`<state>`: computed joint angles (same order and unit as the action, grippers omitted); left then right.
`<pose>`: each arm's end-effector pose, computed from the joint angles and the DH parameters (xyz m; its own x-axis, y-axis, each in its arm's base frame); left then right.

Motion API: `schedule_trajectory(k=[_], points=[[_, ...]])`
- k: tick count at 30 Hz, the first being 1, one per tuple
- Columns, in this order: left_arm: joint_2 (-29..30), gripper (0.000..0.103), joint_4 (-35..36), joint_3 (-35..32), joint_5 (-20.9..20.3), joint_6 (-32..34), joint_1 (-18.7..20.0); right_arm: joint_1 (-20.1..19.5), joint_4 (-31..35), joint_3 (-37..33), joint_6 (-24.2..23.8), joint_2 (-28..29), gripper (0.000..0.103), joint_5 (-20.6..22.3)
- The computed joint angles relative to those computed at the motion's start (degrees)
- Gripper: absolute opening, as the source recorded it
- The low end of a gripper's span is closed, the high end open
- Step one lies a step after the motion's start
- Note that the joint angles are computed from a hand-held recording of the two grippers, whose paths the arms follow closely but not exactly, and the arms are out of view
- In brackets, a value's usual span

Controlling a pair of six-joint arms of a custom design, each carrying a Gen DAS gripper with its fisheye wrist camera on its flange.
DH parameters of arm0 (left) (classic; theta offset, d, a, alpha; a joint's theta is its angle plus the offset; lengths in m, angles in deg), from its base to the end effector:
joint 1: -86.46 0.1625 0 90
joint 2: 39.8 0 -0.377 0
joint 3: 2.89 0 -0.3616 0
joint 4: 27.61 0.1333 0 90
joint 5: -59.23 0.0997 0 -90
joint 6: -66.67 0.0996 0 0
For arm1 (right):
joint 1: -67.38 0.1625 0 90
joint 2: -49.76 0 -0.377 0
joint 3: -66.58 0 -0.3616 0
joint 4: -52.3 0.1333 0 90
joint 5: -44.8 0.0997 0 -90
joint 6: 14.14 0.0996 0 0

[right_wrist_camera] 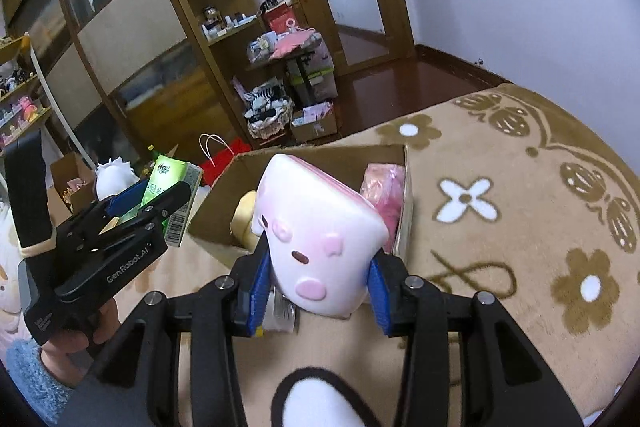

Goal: Organize soft objects
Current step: 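Lift the green tissue pack with the left tool while the right tool carries the pig cushion over the box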

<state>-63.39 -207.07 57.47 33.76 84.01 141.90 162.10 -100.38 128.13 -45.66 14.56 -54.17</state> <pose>-0.2301 -0.7275 0.1503 -0.6244 -0.1828 -0.7594 0.5552 0.5800 -0.5961 0.1808 -0.7584 0.1991 -0.8110 -0.4106 0.4168 -0.5751 0.6901 -0.4394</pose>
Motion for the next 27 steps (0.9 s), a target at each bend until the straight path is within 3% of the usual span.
schedule_trajectory(k=[7,13,27], points=[[0.61,0.054,1.21,-1.59,-0.15,-1.23,0.99,0.28,-2.48,-2.72,-3.1,2.44,0.044,2.0],[0.61,0.054,2.98,-2.37,-1.27,-3.15,2.04,0.63,-3.33,-4.76,-5.72,4.69,0.045,1.1],[-0.01,0.054,10.71,-2.41,-4.41,-10.49,4.45,-0.16,1.29,-10.48,-5.5,9.07,0.048,-0.47]])
